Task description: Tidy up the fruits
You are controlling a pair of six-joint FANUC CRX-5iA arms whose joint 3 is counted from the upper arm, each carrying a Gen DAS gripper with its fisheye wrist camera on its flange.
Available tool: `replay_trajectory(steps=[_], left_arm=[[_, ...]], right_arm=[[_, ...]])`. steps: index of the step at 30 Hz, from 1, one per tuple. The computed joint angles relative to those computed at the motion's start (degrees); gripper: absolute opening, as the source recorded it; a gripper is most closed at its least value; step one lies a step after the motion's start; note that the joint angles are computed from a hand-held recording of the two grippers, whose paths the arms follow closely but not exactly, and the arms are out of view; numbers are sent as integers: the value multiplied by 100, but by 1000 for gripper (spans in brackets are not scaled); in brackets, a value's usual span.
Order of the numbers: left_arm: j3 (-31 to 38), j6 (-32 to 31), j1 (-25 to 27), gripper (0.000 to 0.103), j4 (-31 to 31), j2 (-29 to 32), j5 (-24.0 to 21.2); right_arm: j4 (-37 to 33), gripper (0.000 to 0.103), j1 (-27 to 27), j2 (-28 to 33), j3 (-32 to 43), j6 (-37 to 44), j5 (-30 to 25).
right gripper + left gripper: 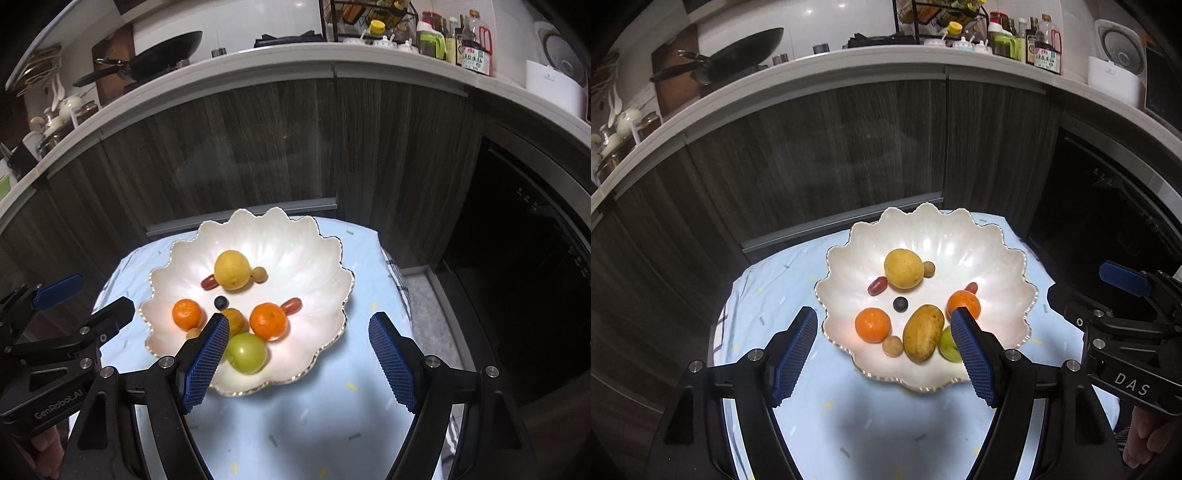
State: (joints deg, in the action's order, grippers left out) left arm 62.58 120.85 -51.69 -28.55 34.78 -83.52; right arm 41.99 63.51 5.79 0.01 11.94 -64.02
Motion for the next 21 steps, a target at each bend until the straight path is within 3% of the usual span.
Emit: replay_trajectory(steps=[21], left_arm=[[-1043, 1181, -1002, 75, -1078, -1020, -561]], right_arm=[[574, 78, 1092, -637, -641, -728, -591]])
